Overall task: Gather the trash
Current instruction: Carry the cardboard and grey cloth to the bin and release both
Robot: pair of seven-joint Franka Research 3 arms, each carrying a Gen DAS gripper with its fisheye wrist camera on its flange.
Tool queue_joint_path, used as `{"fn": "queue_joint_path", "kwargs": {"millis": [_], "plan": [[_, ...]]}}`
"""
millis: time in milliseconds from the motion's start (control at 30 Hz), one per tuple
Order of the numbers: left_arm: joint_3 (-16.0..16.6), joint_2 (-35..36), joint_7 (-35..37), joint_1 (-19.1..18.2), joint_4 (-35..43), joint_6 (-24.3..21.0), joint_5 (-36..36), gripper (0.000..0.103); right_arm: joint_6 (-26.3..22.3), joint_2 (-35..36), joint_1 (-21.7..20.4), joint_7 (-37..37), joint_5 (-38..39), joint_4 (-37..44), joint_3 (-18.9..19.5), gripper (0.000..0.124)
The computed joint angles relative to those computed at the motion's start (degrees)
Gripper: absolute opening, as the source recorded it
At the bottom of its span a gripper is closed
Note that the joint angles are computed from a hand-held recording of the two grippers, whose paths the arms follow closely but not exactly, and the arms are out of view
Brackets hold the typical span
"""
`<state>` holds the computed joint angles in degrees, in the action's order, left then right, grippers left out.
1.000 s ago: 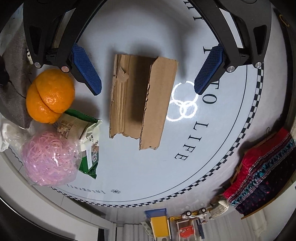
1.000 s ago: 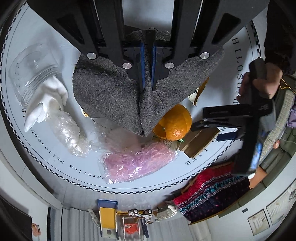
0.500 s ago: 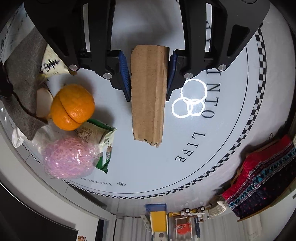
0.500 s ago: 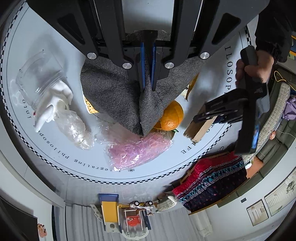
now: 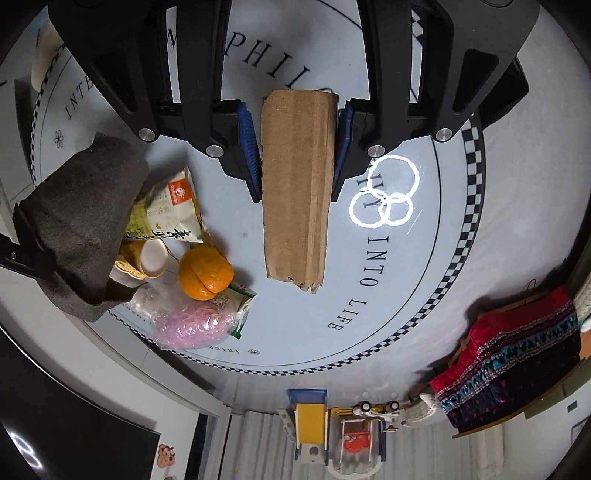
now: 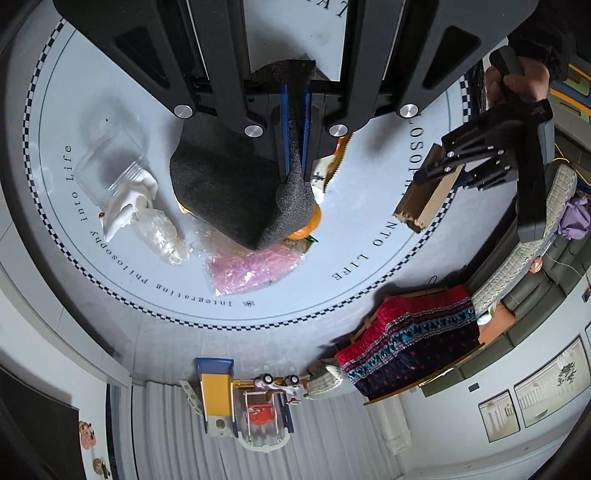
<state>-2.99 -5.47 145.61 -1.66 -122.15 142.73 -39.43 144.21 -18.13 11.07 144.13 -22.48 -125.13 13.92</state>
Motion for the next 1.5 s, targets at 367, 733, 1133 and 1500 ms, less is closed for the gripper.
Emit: {"fn": "queue_joint_path", "kwargs": {"millis": [367,733,1133,1500], "plan": [[5.4,-7.6,1.8,1.9,-4.4,-1.4,-2.9,0.035,-6.9,0.4,2.6,2.8,-6.8,8.7,4.7,0.007],[12.1,-12.6,2.5,6.1,-9.0,-0.1,-2.2,0.035,-7.5,11.5,11.8,2.3,-11.3,20.4,4.9,0.007],[16.6,-11.0,1.4,12.3,-9.6,2.1,-0.6,0.036,-5.5,30.3,24.0,-6.2,-7.5,38.1,1.4,0.007],[15.0,-2.4,-1.7,19.3,-6.9,2.6,0.8,0.039,-7.2,45.6,30.3,-15.5,4.6,51.1,-1.8,0.007]]}}
